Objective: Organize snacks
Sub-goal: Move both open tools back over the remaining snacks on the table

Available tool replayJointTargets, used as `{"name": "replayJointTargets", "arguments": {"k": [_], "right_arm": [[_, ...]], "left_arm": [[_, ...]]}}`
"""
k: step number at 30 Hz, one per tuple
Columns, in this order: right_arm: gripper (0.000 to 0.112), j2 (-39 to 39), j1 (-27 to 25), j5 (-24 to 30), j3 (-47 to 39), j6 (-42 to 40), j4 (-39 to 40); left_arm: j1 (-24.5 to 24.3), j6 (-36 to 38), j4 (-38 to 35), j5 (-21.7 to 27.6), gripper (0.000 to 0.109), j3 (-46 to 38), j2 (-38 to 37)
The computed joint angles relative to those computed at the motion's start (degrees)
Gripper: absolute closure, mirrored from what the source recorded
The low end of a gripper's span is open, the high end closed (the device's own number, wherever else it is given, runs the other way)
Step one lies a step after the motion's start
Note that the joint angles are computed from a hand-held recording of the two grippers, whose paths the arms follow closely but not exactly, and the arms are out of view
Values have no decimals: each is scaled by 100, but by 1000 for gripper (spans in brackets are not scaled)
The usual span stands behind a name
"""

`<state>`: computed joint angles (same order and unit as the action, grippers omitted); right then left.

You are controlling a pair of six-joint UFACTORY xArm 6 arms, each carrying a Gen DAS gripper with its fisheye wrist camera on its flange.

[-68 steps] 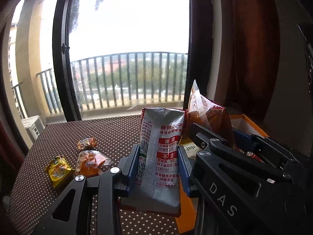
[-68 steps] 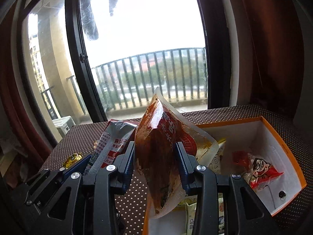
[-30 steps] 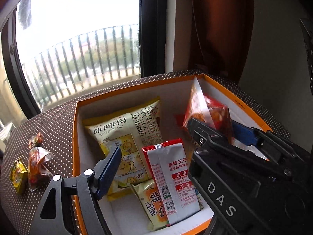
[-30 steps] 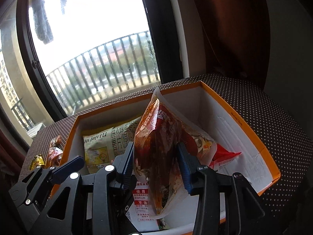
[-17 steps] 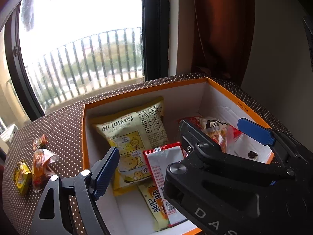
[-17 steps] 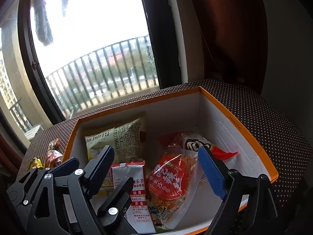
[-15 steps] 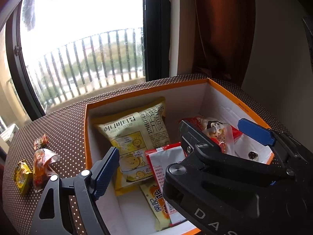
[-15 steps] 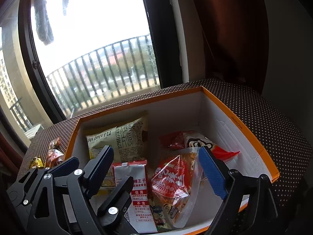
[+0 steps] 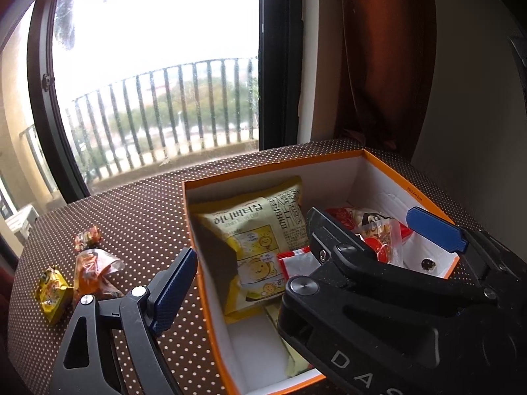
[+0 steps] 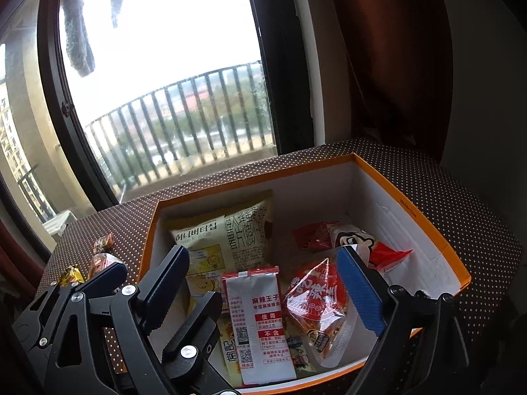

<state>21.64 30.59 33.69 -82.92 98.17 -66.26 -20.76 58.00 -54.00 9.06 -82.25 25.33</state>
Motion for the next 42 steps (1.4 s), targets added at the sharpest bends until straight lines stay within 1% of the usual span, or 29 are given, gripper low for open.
{"name": "replayJointTargets", "arguments": {"k": [7, 12, 13, 15, 18, 21, 24, 26, 30, 33, 35, 38, 42], "right_arm": [[19, 115, 257, 301, -313, -95, -9], [19, 243, 450, 562, -597, -196, -24], [19, 281, 497, 644, -670, -236, -8], [14, 363, 588, 793, -817, -309, 18], [14, 494, 712, 944, -1031, -364, -64], [13, 655, 807, 998, -1262, -494, -60], [12, 865, 860, 896, -1544, -748, 89], [12, 996, 871, 769, -1701, -900, 187], [12, 1266, 927, 547, -2037, -1133, 271], [12, 1594, 965, 476, -2466, -1576, 570], [12, 1815, 1003, 449, -2746, -1794, 709], [12, 2101, 1036, 359, -3101, -2053, 892], [12, 2498, 1068, 276, -3595, -2426, 1191]], "left_arm": [[144, 626, -667, 22, 20, 157, -263], [230, 1254, -1303, -106, 16, 243, -416], [250, 1395, -1458, -122, 15, 253, -440], [303, 1687, -1788, -132, 14, 304, -513], [394, 2021, -2163, -165, 12, 339, -578], [475, 2344, -2530, -287, 11, 369, -622], [559, 2763, -2982, -425, 10, 376, -649], [645, 2806, -3038, -414, 10, 401, -662], [859, 2662, -2968, -351, 9, 473, -674], [971, 2345, -2635, -391, 9, 499, -626], [1042, 2514, -2764, -422, 9, 561, -658], [1131, 2517, -2778, -484, 9, 559, -610], [1259, 2213, -2474, -458, 9, 556, -521]]}}
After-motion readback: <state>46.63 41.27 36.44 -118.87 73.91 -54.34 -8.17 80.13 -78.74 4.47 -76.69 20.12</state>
